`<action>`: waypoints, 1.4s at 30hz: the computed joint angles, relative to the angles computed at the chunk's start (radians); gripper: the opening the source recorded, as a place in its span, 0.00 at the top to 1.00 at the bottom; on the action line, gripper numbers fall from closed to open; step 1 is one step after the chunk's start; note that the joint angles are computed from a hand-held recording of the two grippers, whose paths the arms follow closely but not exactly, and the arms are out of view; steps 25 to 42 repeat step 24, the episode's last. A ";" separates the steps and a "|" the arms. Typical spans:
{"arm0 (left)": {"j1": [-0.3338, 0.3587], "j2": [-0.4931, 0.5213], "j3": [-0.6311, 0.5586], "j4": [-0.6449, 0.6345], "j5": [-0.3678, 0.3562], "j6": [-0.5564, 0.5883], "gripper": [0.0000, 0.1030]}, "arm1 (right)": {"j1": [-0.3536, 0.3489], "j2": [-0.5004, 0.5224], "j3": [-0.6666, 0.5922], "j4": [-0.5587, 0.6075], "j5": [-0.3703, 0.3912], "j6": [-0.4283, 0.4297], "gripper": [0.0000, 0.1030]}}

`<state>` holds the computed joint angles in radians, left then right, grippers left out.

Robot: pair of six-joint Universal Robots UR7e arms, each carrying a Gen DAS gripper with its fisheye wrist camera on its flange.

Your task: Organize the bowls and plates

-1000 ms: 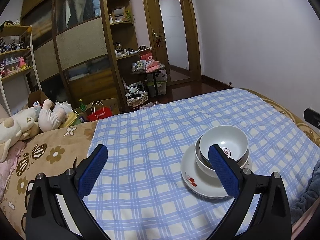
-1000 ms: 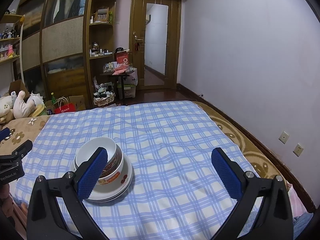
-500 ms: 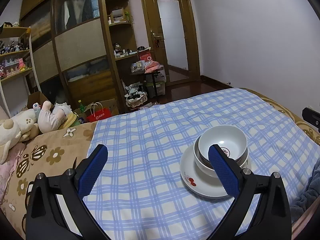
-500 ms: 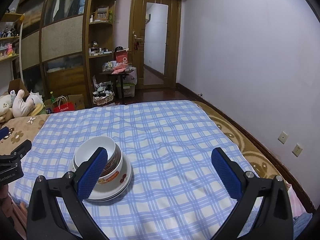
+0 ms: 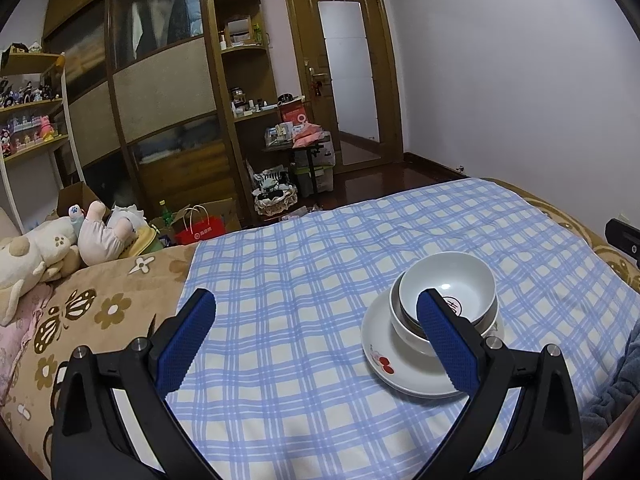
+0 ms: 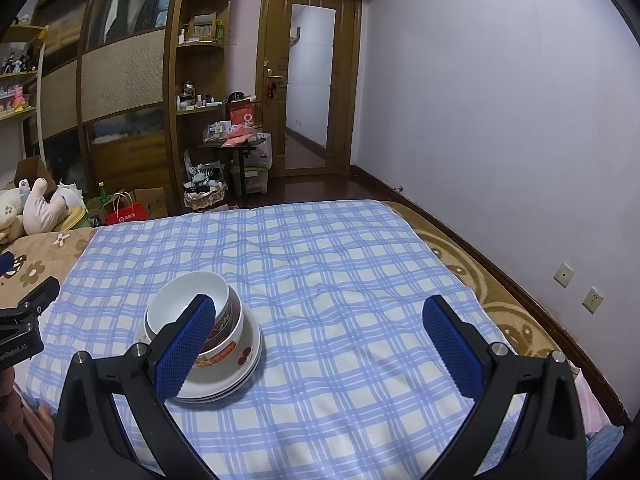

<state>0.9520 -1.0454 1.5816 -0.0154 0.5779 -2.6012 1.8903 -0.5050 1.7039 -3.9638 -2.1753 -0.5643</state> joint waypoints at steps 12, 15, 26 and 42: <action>0.005 0.015 -0.027 0.049 0.005 -0.027 0.04 | -0.009 -0.010 0.010 0.000 -0.001 -0.005 0.00; 0.004 0.011 -0.019 0.029 0.006 -0.009 0.04 | -0.006 -0.007 0.004 0.002 -0.004 -0.005 0.00; -0.001 0.004 -0.003 0.009 0.011 0.012 0.04 | -0.010 -0.007 0.003 0.003 -0.005 -0.010 0.00; -0.001 0.004 -0.003 0.009 0.011 0.012 0.04 | -0.010 -0.007 0.003 0.003 -0.005 -0.010 0.00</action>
